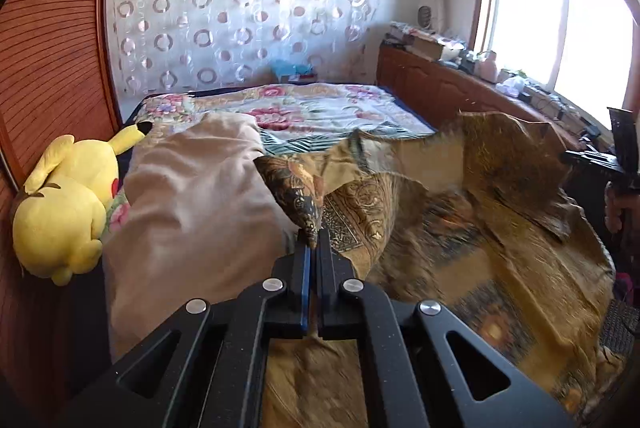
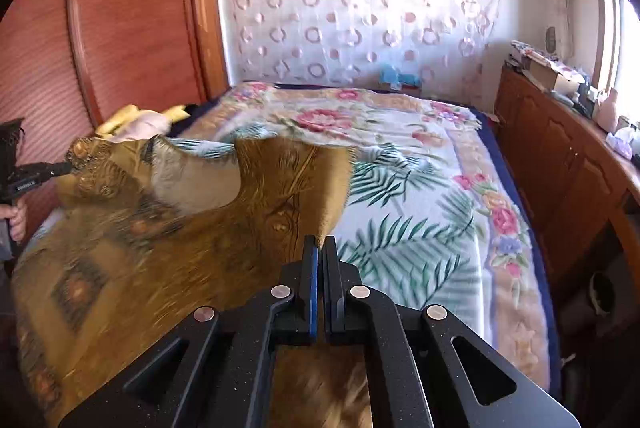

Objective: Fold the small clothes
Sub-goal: 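Lift the shirt with both grippers and fold it in half lengthwise, then open both grippers and release the folded gold shirt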

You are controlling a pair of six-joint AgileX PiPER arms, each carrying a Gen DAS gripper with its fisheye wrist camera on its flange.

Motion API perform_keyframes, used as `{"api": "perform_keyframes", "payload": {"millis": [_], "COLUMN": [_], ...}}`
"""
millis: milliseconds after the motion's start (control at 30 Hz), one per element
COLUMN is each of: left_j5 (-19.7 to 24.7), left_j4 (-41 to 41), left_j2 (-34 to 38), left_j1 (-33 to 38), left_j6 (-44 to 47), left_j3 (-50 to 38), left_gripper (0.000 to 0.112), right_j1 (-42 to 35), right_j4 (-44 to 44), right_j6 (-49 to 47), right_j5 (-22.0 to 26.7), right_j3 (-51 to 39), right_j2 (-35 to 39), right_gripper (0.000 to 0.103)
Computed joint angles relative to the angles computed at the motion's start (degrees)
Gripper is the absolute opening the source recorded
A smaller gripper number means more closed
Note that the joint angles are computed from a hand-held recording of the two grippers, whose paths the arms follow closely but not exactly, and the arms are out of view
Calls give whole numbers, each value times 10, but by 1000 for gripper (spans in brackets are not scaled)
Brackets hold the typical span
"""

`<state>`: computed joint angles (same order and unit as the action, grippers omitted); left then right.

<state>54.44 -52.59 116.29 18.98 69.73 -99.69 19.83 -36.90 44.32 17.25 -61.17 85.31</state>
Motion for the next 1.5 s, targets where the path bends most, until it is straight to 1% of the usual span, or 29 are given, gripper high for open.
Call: {"api": "perform_keyframes", "payload": {"millis": [33,100,133,167,200,300,367,467,567,600,633,667,733,767,800,833,900,933,967,1000,1033,1067,1100,1133,1167,1233,1300,1367,1500], "left_j5": [2,9,15,21,26,41,44,59,67,70,76,77,64,55,49,45,27,21,25,27,22,14,11,10,8,2,-6,-13,-14], "left_j4": [-15,-33,-44,-53,-63,-73,-74,-76,-72,-71,-67,-62,-55,-52,-48,-49,-61,-64,-67,-68,-68,-70,-72,-71,-68,-63,-61,-44,3], "left_j2": [-21,-48,-60,-71,-85,-104,-120,-130,-147,-148,-147,-146,-148,-151,-147,-149,-148,-142,-136,-129,-123,-117,-111,-105,-97,-81,-69,-56,-23], "left_j1": [10,24,33,42,52,71,86,113,141,148,158,163,167,169,169,174,178,178,181,179,175,168,163,157,148,130,113,97,71], "left_j6": [24,48,61,73,88,104,117,124,135,136,135,135,139,142,140,141,139,134,133,128,124,122,121,117,109,96,89,69,22], "left_j3": [37,79,98,116,138,171,195,216,243,246,250,252,261,266,262,264,261,251,242,230,219,207,198,188,176,150,134,114,72], "left_gripper": [2,3,3,2,2,2,3,3,3,3,3,3,3,5,6,11,26,39,44,47,52,60,66,75,78,79,79,79,78], "right_j1": [8,14,21,24,18,18,29,38,61,69,66,61,66,75,68,58,70,63,63,64,76,69,61,48,32,18,-6,-6,-22], "right_j4": [-33,-59,-96,-109,-102,-127,-146,-98,-57,-35,-2,28,25,16,21,34,4,-8,-22,-43,-68,-78,-89,-93,-90,-87,-74,-75,-3], "right_j6": [39,74,116,136,132,178,209,183,165,150,124,93,96,110,100,80,109,113,123,139,165,167,174,174,170,171,155,162,85], "right_j5": [-7,-18,-17,-20,-28,-36,-25,-4,33,48,48,52,60,67,67,63,80,81,91,104,123,127,122,113,103,83,47,41,27], "right_j3": [34,78,103,126,142,204,241,284,314,317,327,319,311,301,292,284,274,265,259,252,251,243,239,236,231,227,218,205,180], "right_j2": [-28,-65,-87,-105,-116,-166,-202,-259,-308,-321,-331,-324,-310,-301,-295,-292,-300,-298,-300,-300,-306,-301,-292,-284,-273,-248,-210,-181,-155], "right_gripper": [1,1,1,1,1,1,1,1,1,1,1,1,2,2,2,2,6,7,12,22,27,36,40,41,42,42,42,42,42]}}
